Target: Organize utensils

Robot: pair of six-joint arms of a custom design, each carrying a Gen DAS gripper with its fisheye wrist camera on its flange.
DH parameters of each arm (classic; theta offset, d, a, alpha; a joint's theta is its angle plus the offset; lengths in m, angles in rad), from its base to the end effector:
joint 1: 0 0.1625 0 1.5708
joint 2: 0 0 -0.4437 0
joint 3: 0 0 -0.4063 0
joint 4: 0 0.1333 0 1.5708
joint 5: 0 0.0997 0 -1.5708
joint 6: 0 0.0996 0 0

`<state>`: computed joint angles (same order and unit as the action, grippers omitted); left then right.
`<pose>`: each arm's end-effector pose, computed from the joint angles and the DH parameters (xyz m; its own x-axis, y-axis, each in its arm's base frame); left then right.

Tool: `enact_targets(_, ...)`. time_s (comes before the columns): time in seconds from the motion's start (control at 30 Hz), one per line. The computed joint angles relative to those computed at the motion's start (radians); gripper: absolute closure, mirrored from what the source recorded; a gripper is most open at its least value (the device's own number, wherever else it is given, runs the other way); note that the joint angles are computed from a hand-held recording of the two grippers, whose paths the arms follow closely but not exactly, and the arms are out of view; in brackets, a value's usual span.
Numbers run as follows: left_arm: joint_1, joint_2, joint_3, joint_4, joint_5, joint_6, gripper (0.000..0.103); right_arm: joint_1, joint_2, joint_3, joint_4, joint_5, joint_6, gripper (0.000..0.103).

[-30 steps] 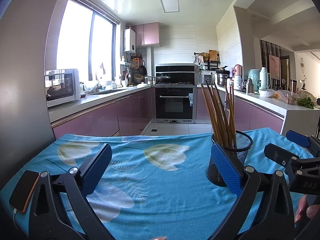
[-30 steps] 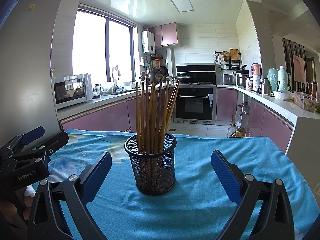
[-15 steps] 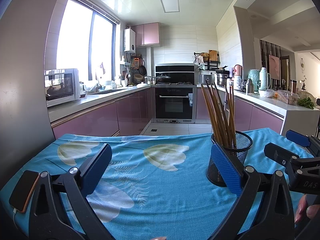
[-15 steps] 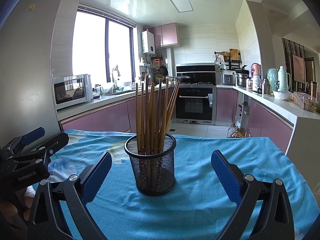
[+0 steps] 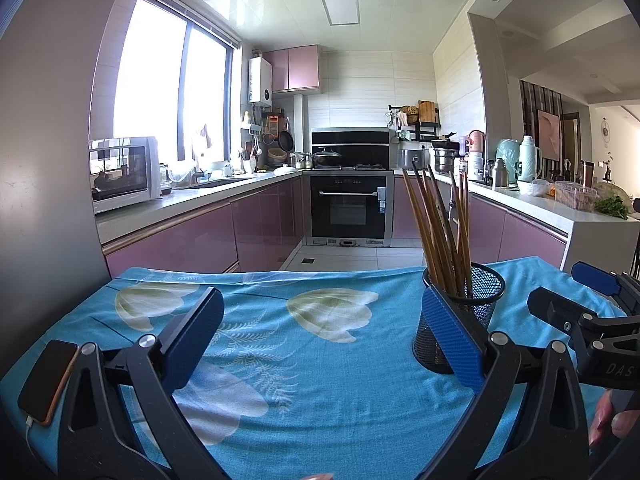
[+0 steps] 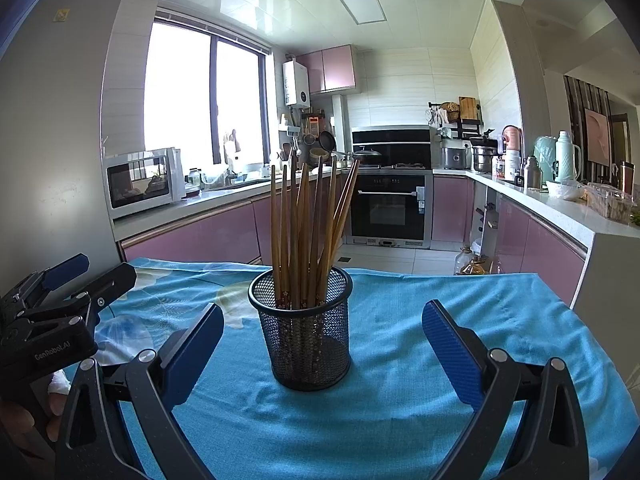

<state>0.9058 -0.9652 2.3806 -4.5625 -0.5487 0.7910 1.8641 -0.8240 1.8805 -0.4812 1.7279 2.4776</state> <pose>-0.0546 -0.4234 0.2259 -0.6612 -0.2489 -0.7077 0.6638 0.2455 -0.7065 0.2658 -0.4729 -0.0028 -0.6776 -0.4469 0.5841 -0.7300 0.3117 -0.6083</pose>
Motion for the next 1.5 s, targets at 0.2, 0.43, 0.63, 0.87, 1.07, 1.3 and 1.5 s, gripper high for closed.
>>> enact_targets(0.2, 0.000, 0.000, 0.000, -0.002, 0.000, 0.003, 0.006, -0.001, 0.002, 0.002, -0.006, 0.001, 0.002, 0.007)
enact_targets(0.43, 0.001, -0.001, 0.000, -0.001, -0.001, 0.000, 0.005, 0.000, 0.005, 0.002, -0.009, 0.004, 0.002, 0.007)
enact_targets(0.63, 0.000, -0.001, 0.002, 0.001, 0.002, -0.002, 0.006, -0.001, 0.006, 0.007, -0.018, 0.005, 0.005, 0.007)
enact_targets(0.87, -0.001, 0.003, -0.002, -0.004, 0.006, 0.002, 0.005, -0.003, 0.005, 0.011, -0.018, 0.004, 0.007, 0.007)
enact_targets(1.07, -0.001, 0.002, 0.000, -0.002, 0.005, 0.000, 0.005, -0.004, 0.004, 0.012, -0.018, 0.002, 0.007, 0.007)
enact_targets(1.3, 0.001, 0.000, -0.001, 0.000, 0.003, 0.000, 0.005, -0.005, 0.003, 0.013, -0.020, 0.001, 0.007, 0.007)
enact_targets(1.5, -0.007, 0.005, 0.002, -0.004, 0.011, -0.004, 0.005, -0.005, 0.003, 0.014, -0.021, 0.001, 0.007, 0.007)
